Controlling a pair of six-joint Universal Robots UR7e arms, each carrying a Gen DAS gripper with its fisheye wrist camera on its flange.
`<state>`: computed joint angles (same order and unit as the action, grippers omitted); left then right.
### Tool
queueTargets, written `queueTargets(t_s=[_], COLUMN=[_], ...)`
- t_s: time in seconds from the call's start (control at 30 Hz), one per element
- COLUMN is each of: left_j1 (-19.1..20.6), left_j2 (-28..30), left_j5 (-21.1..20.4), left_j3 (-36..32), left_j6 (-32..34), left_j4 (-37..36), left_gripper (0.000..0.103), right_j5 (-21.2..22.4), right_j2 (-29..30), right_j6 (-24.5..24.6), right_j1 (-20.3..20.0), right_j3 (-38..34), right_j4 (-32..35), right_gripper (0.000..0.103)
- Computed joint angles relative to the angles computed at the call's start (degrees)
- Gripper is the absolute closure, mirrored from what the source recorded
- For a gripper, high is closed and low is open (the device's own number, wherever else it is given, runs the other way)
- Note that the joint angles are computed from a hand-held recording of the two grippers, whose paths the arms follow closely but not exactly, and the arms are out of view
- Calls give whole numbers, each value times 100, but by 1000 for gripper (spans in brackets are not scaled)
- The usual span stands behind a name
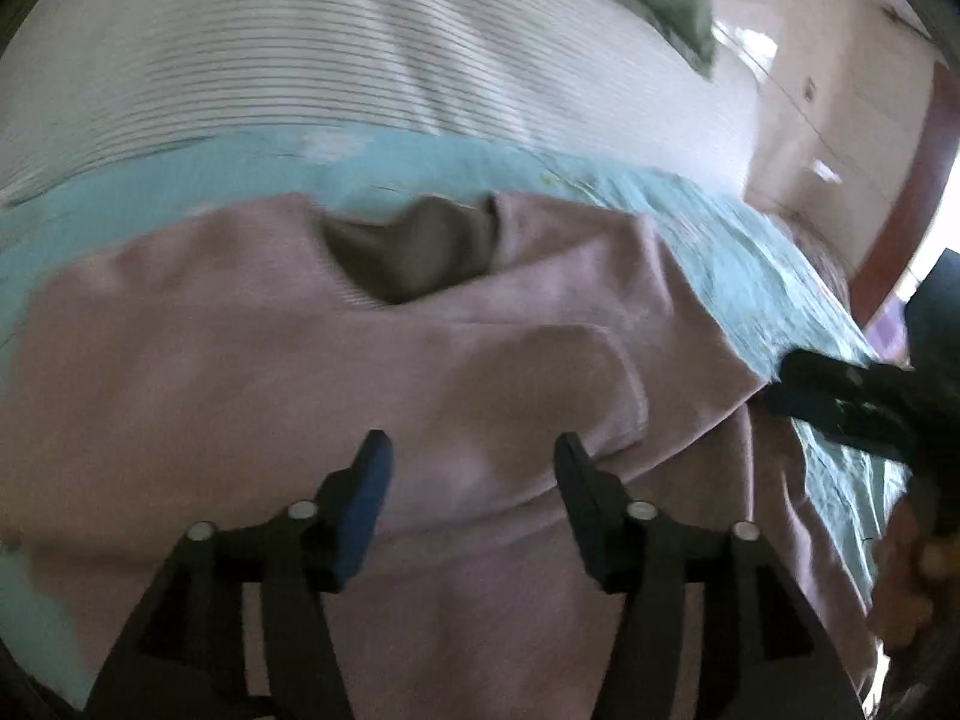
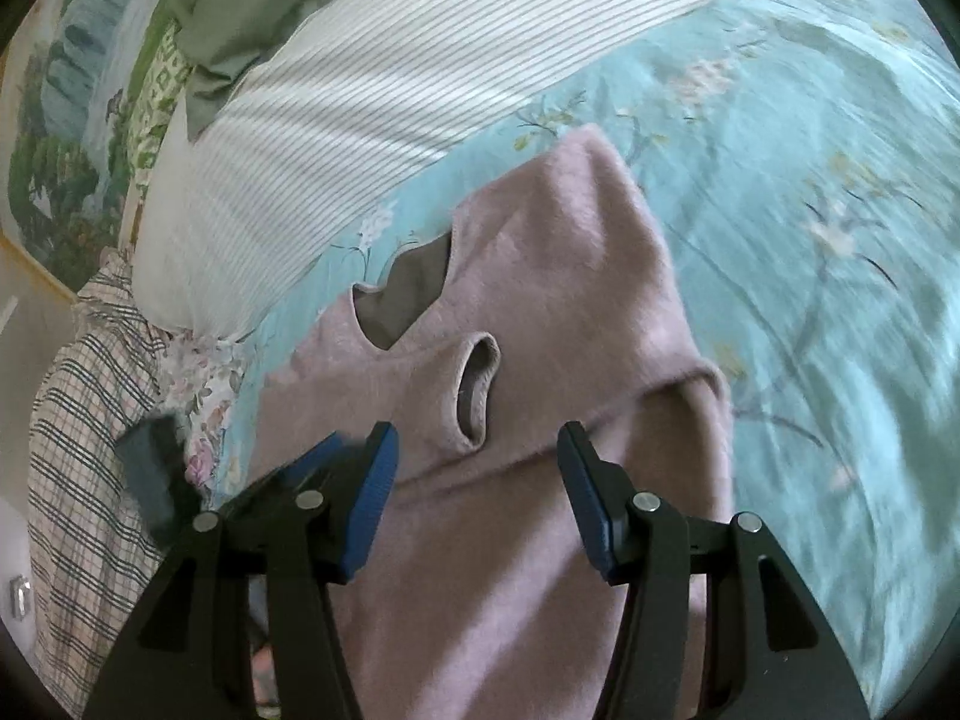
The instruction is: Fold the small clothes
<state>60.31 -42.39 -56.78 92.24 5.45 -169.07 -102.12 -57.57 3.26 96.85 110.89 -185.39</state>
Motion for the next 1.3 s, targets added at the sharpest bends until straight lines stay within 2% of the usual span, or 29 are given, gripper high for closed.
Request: queueTargets(t_s=[0.1, 0.23, 0.3, 0.37, 0.4, 0.43, 0.5, 0.63, 0.73, 0.8, 0.93, 1.0, 1.07, 1.2, 1.27, 1.3], left_j1=[55, 278, 470, 637, 698, 736, 785, 876, 876, 898, 917, 947, 986, 909, 884, 909], left_j2=[-470, -880, -1038, -1151, -1151, -1142, -1011, -896, -813, -785, -769, -825, -869, -875, -907, -936], left_j5=[430, 1347, 1457, 1304, 1258, 1250, 1286, 1325, 1497, 1497, 1492, 1444, 1361, 1528, 1579, 1517], left_j3=[660, 1191, 1264, 1232, 1183, 1116, 899, 680, 534, 452, 424, 531, 581, 593, 634, 617], left_j6=[-317, -1022, -1428, -1677, -1714, -1719, -1770, -1849, -1783, -1778, -1867, -2009, -2156, -1885, -1815, -1861], left_j4=[-553, -1054, -1016, -777, -709, -604, -384, -169, -97, -84, -292, -589, -562, -381, -330, -206], left_gripper=[45, 45, 45, 46, 46, 46, 47, 46, 47, 47, 47, 47, 47, 47, 46, 46], right_j5=[25, -211, -381, -484, -522, -442, -332, -102, -448, -786, -1051, -998, -874, -678, -770, -957], right_j2=[281, 749, 968, 1162, 1259, 1307, 1299, 883, 603, 458, 498, 549, 579, 628, 590, 588], right_j6=[-77, -142, -123, -177, -238, -237, -401, -681, -798, -732, -562, -484, -409, -567, -573, -551], right_j1=[-2, 42, 75, 108, 140, 156, 245, 438, 467, 351, 102, 7, -53, -22, -4, -3], right_j3=[-452, -1060, -1329, -1527, -1651, -1768, -1831, -1678, -1534, -1489, -1375, -1295, -1272, -1237, -1138, -1111], right_j4=[406, 949, 1220, 1337, 1431, 1586, 1399, 492, -122, -46, 307, 385, 440, 488, 320, 307], right_gripper=[46, 46, 46, 51, 75, 93, 93, 94, 94, 94, 94, 94, 94, 94, 94, 94])
